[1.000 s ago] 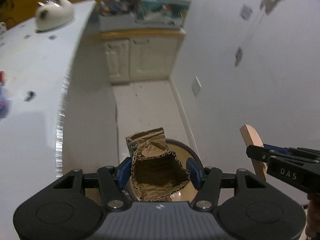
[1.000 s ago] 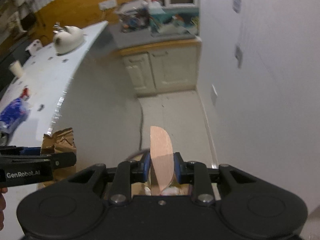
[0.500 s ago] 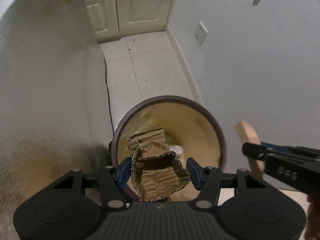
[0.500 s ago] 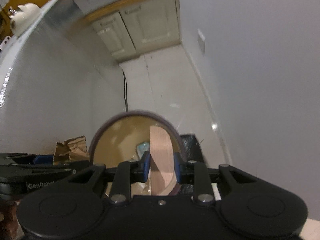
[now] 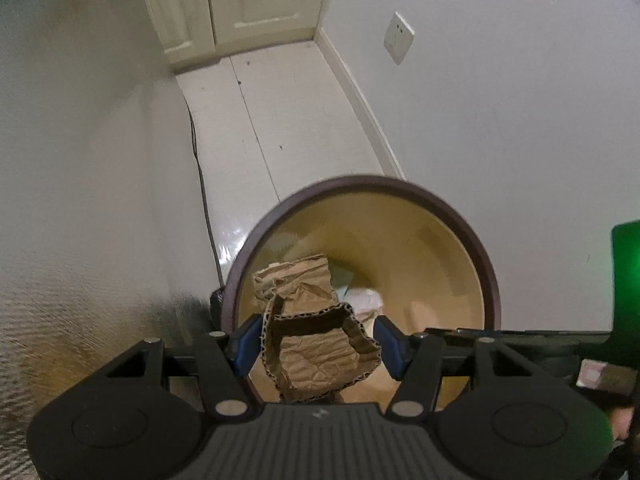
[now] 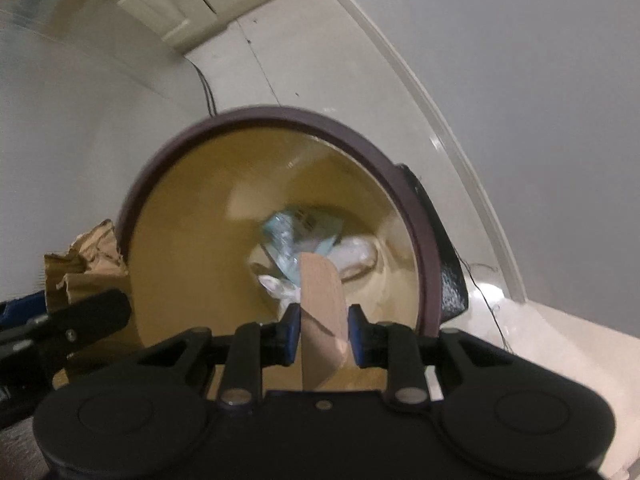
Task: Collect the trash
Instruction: 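Open both tools to drop the cardboard pieces into the bin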
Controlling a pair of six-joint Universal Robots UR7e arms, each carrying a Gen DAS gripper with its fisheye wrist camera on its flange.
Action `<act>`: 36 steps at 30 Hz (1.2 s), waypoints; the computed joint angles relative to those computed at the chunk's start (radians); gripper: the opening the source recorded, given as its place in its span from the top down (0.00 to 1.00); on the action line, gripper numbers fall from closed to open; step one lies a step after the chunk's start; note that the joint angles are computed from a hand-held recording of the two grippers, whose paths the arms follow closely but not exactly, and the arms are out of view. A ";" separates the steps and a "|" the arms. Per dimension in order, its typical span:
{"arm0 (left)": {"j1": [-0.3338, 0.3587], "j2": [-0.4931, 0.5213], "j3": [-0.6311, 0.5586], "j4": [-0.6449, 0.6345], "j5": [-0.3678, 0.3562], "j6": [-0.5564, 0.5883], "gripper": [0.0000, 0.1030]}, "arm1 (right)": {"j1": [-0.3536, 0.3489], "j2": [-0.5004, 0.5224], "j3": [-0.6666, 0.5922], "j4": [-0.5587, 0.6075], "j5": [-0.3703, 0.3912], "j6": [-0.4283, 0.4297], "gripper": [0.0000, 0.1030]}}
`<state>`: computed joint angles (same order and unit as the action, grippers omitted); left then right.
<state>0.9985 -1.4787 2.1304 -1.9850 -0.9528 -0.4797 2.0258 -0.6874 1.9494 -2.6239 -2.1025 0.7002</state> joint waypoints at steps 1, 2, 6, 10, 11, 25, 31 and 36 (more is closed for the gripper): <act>0.005 0.004 0.005 -0.009 -0.005 0.005 0.42 | 0.000 0.003 0.001 -0.003 0.002 0.007 0.71; 0.010 0.004 0.011 -0.017 -0.011 0.012 0.42 | -0.004 0.001 0.005 -0.009 0.005 0.007 0.68; 0.028 0.016 0.028 -0.053 -0.029 0.027 0.42 | -0.012 -0.021 0.017 -0.022 0.021 0.010 0.64; 0.043 0.030 0.046 -0.113 -0.052 0.042 0.41 | -0.021 -0.045 0.028 -0.040 0.025 -0.023 0.64; 0.050 0.036 0.051 -0.135 -0.058 0.042 0.40 | -0.022 -0.050 0.030 -0.046 0.025 -0.031 0.64; 0.059 0.049 0.043 -0.051 -0.022 -0.060 0.06 | -0.023 -0.067 0.028 -0.041 0.033 -0.099 0.51; 0.024 -0.010 0.060 -0.003 -0.032 -0.108 0.04 | -0.015 -0.079 0.031 -0.029 0.044 -0.152 0.48; -0.009 -0.052 0.071 0.035 -0.024 -0.149 0.00 | -0.010 -0.097 0.033 -0.026 0.053 -0.183 0.42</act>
